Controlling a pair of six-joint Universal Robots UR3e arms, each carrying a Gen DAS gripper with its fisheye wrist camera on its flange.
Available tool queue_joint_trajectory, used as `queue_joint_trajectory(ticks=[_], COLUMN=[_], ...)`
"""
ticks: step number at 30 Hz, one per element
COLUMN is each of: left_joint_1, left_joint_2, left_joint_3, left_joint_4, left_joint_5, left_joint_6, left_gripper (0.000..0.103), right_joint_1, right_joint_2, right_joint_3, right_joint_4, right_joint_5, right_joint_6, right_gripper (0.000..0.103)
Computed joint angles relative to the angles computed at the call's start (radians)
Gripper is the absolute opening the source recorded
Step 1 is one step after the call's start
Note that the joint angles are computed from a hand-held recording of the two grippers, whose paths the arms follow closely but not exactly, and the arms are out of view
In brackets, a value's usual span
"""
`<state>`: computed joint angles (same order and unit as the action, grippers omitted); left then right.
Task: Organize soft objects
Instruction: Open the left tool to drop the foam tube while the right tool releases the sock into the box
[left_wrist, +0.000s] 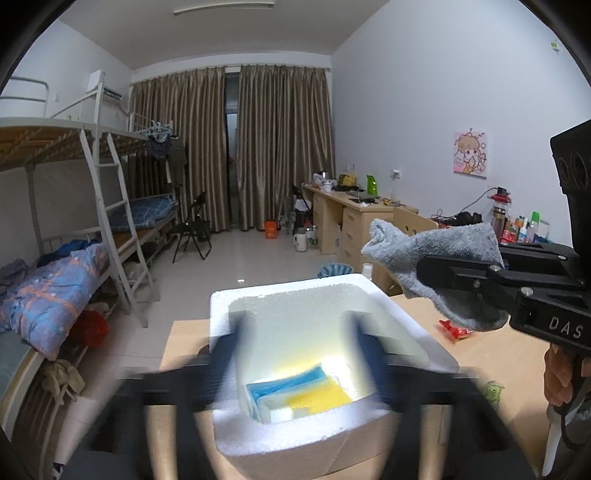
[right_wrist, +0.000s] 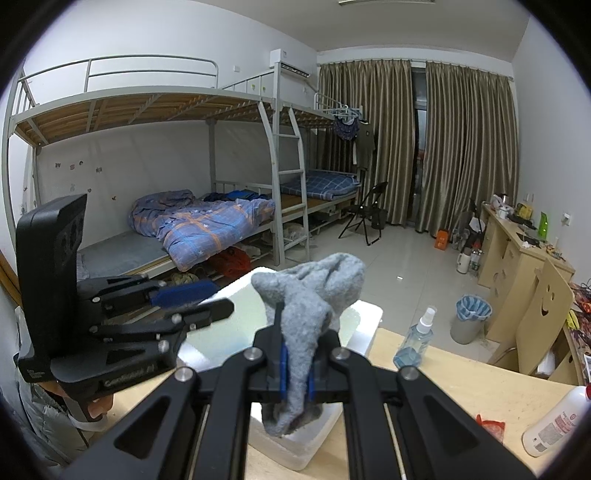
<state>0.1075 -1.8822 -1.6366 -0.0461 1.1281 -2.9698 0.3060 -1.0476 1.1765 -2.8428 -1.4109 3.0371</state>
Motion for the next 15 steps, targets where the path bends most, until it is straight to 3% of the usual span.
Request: queue_joint_trajectory(ticks=[2,15], left_joint_1=[0.014,0.046], left_joint_2=[0.011,0.063], left_joint_3=[-0.056,-0.177], left_joint_4=[0.091,0.221], left_joint_5=[-0.008,-0.064], left_joint_6=[-0.026,-0.045], left_gripper=[0.103,0.103], right_joint_1=[-0.001,-0.006], right_joint_2=[0.002,0.003], right_joint_3=[-0.003,0.023], right_joint_4=[0.000,-0.025], right_joint_5=[0.000,0.031], right_joint_6=[-0.001,-0.011], right_gripper=[0.010,0.010])
